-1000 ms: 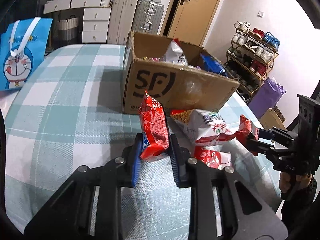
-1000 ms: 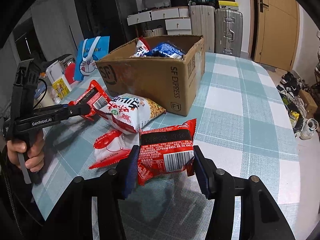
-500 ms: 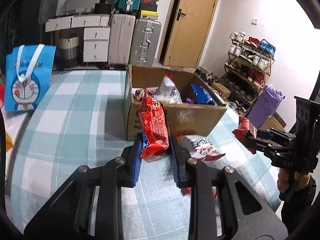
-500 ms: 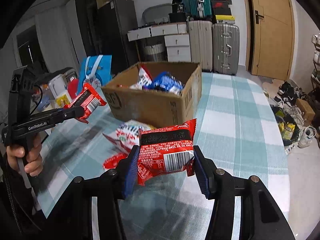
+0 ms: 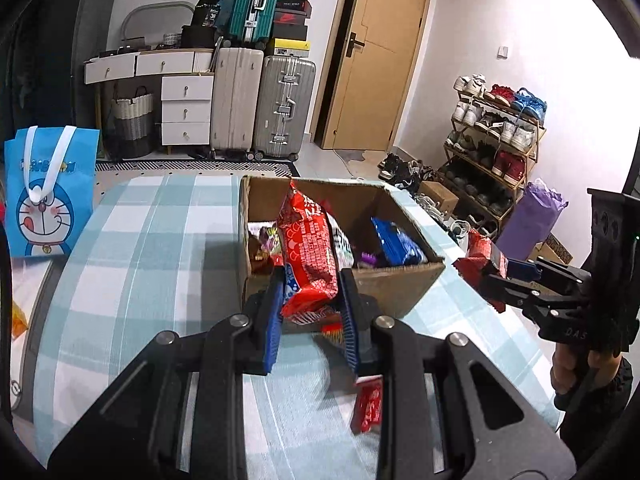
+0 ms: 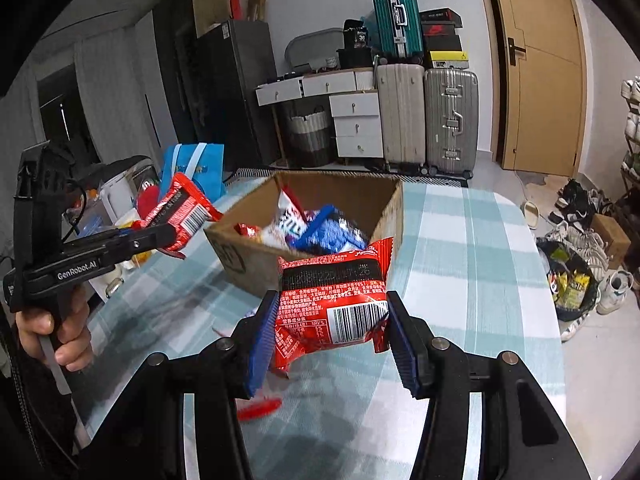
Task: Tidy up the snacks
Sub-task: 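Carry the red wafer pack and red candy bag over the box with both tools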
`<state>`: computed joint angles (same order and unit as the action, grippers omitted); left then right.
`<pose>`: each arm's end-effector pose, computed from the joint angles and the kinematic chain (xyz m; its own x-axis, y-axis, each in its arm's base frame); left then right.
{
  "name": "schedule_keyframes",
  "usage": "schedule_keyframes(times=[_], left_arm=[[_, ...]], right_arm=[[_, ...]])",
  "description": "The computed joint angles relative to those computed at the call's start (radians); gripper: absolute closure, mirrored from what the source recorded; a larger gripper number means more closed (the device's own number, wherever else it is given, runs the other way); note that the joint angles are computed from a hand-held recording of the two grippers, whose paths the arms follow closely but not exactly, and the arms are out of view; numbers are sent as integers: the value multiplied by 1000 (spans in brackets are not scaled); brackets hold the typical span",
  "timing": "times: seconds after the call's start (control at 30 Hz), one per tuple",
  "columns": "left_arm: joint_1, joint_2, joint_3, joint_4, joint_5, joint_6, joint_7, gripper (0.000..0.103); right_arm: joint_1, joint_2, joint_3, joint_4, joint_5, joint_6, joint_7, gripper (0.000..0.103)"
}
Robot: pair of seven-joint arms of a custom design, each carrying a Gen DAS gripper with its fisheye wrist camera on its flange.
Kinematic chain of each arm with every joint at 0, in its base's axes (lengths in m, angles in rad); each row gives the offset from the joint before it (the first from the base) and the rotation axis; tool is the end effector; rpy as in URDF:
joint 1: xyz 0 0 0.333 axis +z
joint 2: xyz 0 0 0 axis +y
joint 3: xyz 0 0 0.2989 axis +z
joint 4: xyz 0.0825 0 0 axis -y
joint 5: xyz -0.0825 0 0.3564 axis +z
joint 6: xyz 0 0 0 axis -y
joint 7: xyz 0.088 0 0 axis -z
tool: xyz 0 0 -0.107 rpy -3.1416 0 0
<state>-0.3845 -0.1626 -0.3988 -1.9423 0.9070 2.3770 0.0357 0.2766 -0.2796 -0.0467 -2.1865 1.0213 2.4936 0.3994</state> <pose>0.3754 -0.3828 0.6064 0.1208 -0.9688 0.2165 -0.5257 -0.2474 -0.8139 0.4808 0.1055 0.5603 0.7177 -0.6811 -0.1451 -0.4727 -0.3234 -0.8197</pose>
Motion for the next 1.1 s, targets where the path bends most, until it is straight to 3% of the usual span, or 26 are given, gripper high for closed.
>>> schedule_keyframes(times=[0.43,0.8,1.1], left_arm=[[-7,112,38,152,5,-39,93,81],[-42,232,96,267,34,-59,155,80],[-45,293,145,289,28,-28,168,81]], right_arm=[[3,109,38,179,-48,-27,103,51],[7,222,79,293,-34,15,160,51],[-7,321,113,365,-50,50,202,51]])
